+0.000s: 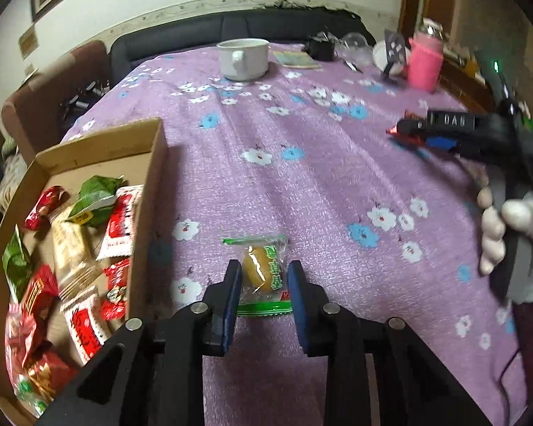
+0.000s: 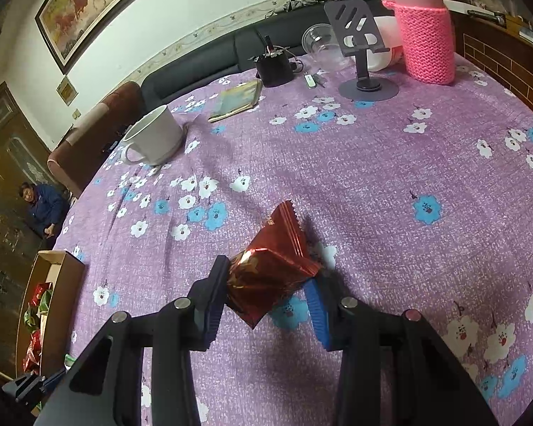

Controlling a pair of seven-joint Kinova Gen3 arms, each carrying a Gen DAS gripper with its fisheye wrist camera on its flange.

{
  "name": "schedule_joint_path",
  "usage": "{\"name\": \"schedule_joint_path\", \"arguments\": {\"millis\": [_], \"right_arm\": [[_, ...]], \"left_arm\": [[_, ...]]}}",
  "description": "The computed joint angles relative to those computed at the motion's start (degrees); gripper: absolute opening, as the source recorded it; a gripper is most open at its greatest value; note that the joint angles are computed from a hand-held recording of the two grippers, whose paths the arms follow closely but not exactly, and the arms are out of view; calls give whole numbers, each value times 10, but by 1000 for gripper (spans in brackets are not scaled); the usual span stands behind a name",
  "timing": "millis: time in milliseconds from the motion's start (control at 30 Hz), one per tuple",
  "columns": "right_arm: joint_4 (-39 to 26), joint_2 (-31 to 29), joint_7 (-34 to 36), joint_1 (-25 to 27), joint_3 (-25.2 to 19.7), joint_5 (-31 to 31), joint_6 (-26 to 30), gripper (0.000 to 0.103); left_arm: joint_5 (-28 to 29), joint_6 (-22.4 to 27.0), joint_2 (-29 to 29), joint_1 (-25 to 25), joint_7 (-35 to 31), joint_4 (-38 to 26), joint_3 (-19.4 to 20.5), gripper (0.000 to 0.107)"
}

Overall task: Organize snacks
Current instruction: 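Carry both snacks into the cardboard box and open both tools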

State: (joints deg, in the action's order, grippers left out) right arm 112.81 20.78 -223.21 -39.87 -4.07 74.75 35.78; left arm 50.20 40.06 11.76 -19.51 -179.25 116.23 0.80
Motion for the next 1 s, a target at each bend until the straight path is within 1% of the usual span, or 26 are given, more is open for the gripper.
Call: {"name": "schedule_joint_path", "arguments": {"millis": [200,267,300,367,500,600,733,833,900,1000], "right_arm": [[-2,-2,-6,-13,-4,10,23,40],[-1,-4,-12,-18,-8,17,33,40],[-1,-5,-13,-20,-10,19,39,40],[-3,-5,-15,-29,-16,22,60,40],[-12,-2,-3,-38,-25,17,88,40],[-20,-1,10,-50,-30,12,104,40],[-25,-9,8,-71,-44,25,105,40],[-45,-4,30,-87,-54,32,99,40],[-68,5,56,-93,-57,31,82,41],[-114,24,124,-92,-55,9,31,41]], "left_arm": [[33,70,-5,-37,-21,-3,-18,27],[42,110,-3,-58,-23,-11,-26,27],[47,124,0,-61,-26,-15,-34,27],[54,159,3,-78,-29,-23,-44,27],[63,206,8,-106,-34,-37,-60,27],[66,225,15,-122,-28,-50,-67,27],[73,242,27,-149,-19,-72,-76,27],[79,247,43,-169,-7,-92,-80,27],[81,244,53,-180,1,-102,-79,27],[79,239,68,-196,18,-116,-77,27]]}}
